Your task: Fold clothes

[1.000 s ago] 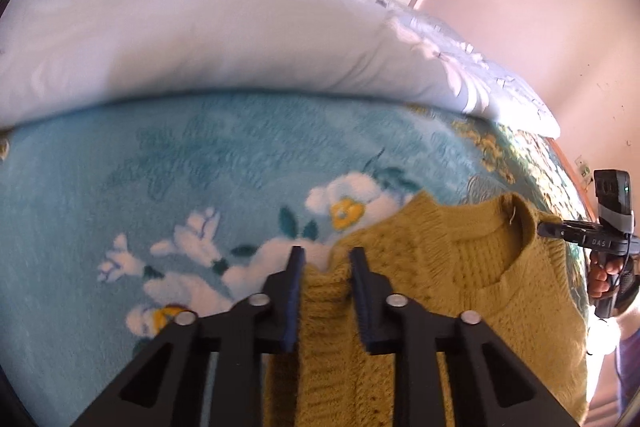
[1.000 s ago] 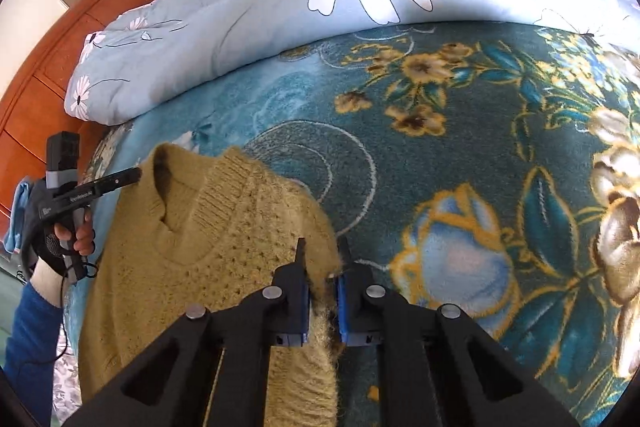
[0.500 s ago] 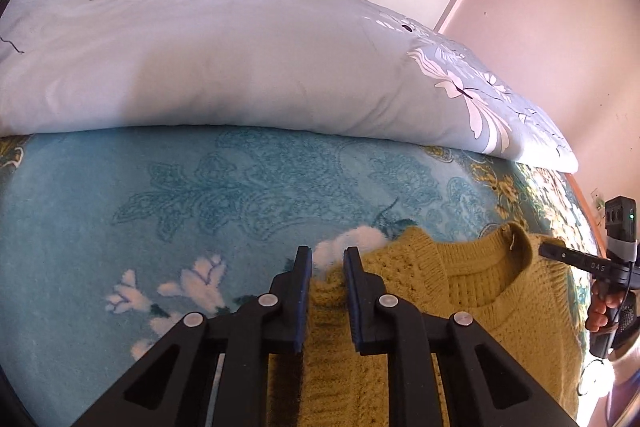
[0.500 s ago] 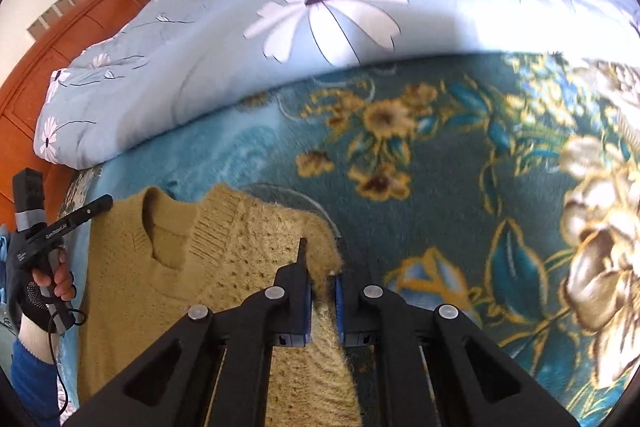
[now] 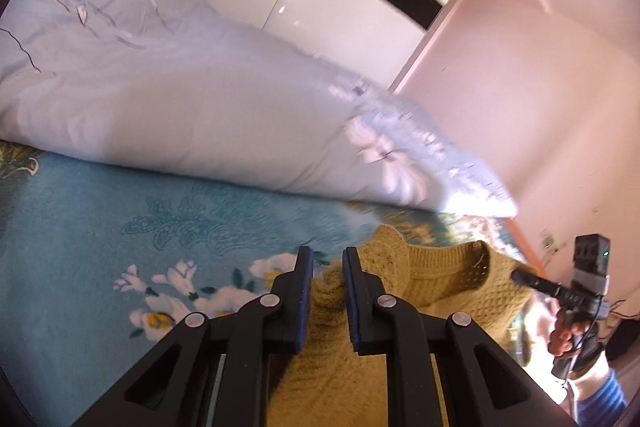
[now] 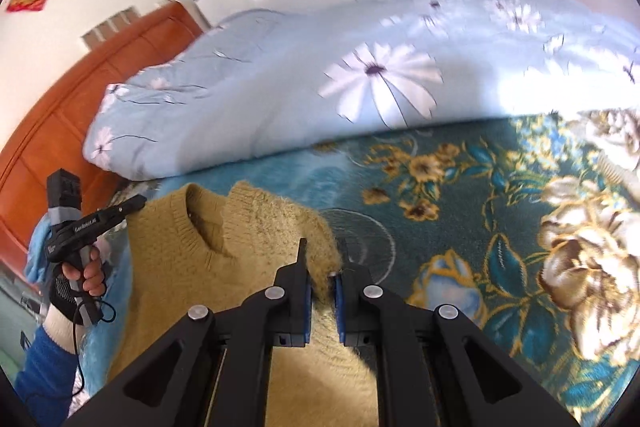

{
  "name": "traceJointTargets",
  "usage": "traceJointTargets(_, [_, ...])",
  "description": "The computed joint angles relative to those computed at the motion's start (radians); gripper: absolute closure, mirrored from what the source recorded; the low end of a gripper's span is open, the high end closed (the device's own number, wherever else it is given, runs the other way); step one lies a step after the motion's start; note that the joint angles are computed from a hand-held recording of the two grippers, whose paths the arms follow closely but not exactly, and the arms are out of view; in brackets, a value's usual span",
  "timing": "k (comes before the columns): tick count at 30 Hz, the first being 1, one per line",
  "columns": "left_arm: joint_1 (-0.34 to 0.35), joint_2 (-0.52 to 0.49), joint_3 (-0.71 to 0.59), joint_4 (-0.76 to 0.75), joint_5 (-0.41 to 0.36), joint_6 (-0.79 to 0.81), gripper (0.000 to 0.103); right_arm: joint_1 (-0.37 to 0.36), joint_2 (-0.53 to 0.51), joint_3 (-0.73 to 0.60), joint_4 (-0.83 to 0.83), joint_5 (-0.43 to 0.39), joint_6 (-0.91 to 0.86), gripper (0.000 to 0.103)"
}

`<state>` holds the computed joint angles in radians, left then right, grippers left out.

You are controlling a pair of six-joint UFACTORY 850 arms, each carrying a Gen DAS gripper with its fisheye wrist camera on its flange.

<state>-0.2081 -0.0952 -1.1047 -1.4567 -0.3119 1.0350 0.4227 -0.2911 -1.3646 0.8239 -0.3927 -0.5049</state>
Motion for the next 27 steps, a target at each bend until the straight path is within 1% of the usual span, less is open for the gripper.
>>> traceJointTargets(3, [-0.011,0.092,0.065,-0.07,-0.003,0.081,0.087,0.016,0.087,0.071,0.032,0.026,-0.046,0.094])
traceJointTargets(5, [-0.022,0.166,0.118,-0.089,0.0,0.121,0.087,0.028,0.146,0.122,0.049,0.041,-0.069,0.094])
traceJointTargets(7, [-0.028,0.263,0.196,-0.134,-0.008,0.189,0.087,0.042,0.209,0.174,0.065,0.055,-0.089,0.094])
traceJointTargets(9, [-0.032,0.339,0.259,-0.177,-0.019,0.234,0.087,0.057,0.275,0.237,0.1,0.069,-0.129,0.094])
traceJointTargets(11, [-0.04,0.436,0.348,-0.237,-0.016,0.285,0.088,0.077,0.342,0.303,0.123,0.084,-0.156,0.094])
traceJointTargets(13, [-0.038,0.526,0.433,-0.264,-0.017,0.283,0.089,0.099,0.401,0.368,0.139,0.09,-0.17,0.094])
traceJointTargets(14, [-0.032,0.571,0.484,-0.263,-0.035,0.253,0.089,0.112,0.422,0.393,0.117,0.091,-0.152,0.094])
traceJointTargets(15, [-0.035,0.604,0.521,-0.228,-0.027,0.196,0.089,0.127,0.442,0.418,0.084,0.093,-0.122,0.094])
traceJointTargets(19, [-0.059,0.709,0.637,-0.047,0.004,-0.064,0.092,0.209,0.508,0.515,-0.139,0.109,0.094,0.094])
traceJointTargets(21, [-0.076,0.757,0.69,-0.045,0.018,-0.133,0.092,0.24,0.54,0.562,-0.212,0.117,0.175,0.094])
traceJointTargets(22, [-0.075,0.768,0.709,-0.054,0.005,-0.16,0.092,0.255,0.555,0.583,-0.254,0.121,0.222,0.094])
traceJointTargets(23, [-0.087,0.778,0.725,-0.024,0.012,-0.229,0.092,0.27,0.568,0.602,-0.303,0.124,0.276,0.094])
traceJointTargets(24, [-0.106,0.789,0.738,0.03,0.028,-0.306,0.092,0.284,0.578,0.617,-0.363,0.124,0.34,0.094])
traceJointTargets(25, [-0.126,0.8,0.75,0.09,0.042,-0.388,0.089,0.301,0.588,0.631,-0.445,0.123,0.425,0.093])
traceJointTargets(26, [-0.148,0.795,0.751,0.17,0.059,-0.485,0.088,0.322,0.596,0.644,-0.542,0.118,0.524,0.093])
traceJointTargets(27, [-0.17,0.79,0.751,0.255,0.072,-0.588,0.088,0.338,0.604,0.655,-0.6,0.111,0.582,0.093])
